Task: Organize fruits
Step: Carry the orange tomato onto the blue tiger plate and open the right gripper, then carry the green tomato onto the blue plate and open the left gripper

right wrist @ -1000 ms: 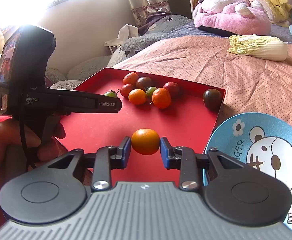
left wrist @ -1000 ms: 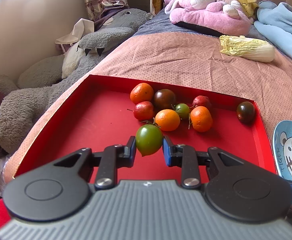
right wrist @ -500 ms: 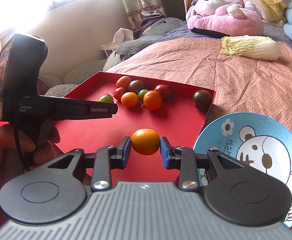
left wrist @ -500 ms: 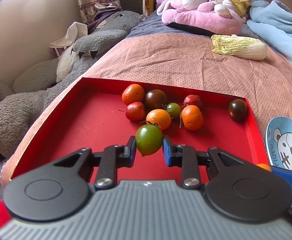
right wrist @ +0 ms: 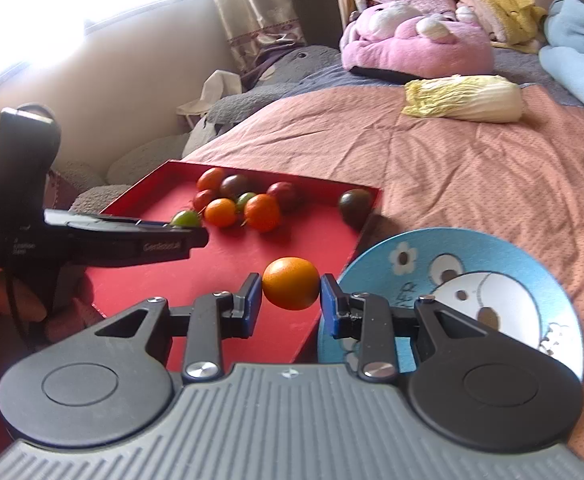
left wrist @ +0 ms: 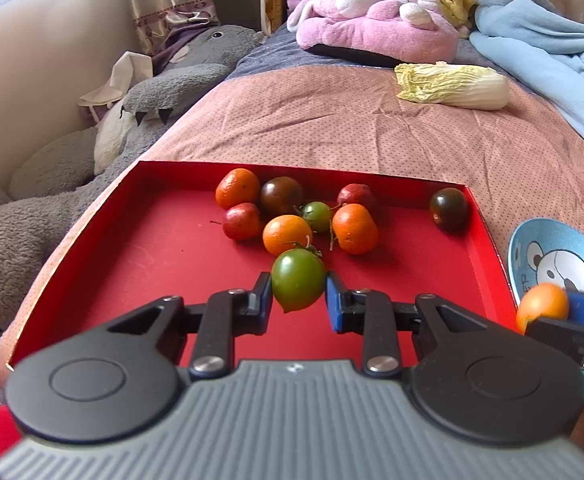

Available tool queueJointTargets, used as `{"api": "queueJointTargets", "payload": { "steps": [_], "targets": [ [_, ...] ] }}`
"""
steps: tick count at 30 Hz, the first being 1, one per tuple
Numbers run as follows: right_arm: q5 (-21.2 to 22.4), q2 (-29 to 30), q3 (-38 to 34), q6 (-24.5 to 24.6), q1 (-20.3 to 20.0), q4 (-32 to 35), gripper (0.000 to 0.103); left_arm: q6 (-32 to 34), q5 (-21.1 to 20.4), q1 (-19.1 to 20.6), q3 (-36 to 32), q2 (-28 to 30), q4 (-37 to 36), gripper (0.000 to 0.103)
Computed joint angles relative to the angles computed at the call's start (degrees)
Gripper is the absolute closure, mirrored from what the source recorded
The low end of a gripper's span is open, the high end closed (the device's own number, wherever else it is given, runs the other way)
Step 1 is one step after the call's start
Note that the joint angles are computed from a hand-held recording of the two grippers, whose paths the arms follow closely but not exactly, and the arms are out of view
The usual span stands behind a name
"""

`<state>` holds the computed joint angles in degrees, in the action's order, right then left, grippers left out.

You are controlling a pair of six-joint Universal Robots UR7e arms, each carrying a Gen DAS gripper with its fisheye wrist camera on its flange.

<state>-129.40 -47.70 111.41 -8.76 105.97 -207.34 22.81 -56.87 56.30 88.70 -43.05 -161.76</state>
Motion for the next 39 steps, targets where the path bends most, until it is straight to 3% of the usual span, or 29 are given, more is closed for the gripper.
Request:
{"api": "queueJointTargets", "payload": {
  "steps": [8,15,22,29,33,39],
  "targets": [
    [-5.1,-3.2,3.6,-0.5,-1.2,-4.3,0.066,0.4,-0.3,-0.1,0.1,0.1,0.1,0.072],
    [-10.2,-4.3,6.8,0.7,-4.6,-6.9,0.066,0.8,-0.3,-0.2,0.1,0.3,0.1,0.072],
    [-11.4,-3.2,6.8,0.4,-7.1,-8.2,0.066,1.0,-0.4,-0.2,0.2,0.3,0.1,0.072],
    [-11.1,-2.6,5.7,-1.4,-7.1,-8.8,0.065,1.7,-1.3,-0.2,0.5,0.1,-0.1,0.072],
    [-11.3,-2.5,6.5,-2.4,-6.3,-11.2,0.037,3.9,-2.2,-0.4,1.6,-0.3,-2.0,0.072],
    [-9.9,-3.6,9.3,-3.1,-5.1,-11.9,0.036,6.7,-4.8,-1.6,3.6,-1.1,-4.0,0.072]
  ]
}}
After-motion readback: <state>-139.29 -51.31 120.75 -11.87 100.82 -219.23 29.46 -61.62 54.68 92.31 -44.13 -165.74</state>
